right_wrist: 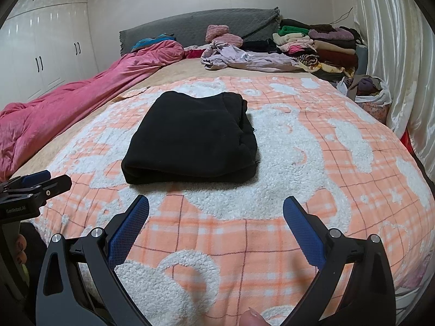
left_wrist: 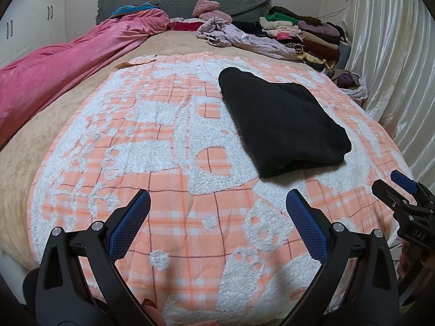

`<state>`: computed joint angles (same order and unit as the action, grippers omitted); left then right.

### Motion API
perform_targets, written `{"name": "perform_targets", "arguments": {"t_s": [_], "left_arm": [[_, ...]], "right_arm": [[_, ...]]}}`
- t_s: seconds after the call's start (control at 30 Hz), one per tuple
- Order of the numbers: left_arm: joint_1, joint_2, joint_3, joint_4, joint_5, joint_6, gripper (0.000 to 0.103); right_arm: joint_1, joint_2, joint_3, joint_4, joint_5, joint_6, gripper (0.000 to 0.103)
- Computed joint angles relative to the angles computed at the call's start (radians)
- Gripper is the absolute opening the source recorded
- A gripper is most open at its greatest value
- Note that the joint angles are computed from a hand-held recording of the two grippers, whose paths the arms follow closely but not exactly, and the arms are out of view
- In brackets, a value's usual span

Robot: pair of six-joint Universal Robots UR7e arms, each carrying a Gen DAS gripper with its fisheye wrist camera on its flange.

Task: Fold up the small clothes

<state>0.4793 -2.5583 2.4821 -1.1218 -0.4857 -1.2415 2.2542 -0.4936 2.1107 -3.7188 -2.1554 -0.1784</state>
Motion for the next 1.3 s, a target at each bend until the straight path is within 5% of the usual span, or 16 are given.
{"name": "perform_targets", "arguments": {"t_s": [1.3], "left_arm": [[-0.008,-0.005,-0.004,0.025,-0.008,-0.016,0.093]], "right_arm": [[0.001,-0.012,0.005,0.014,-0.004,0.006,0.098]]}}
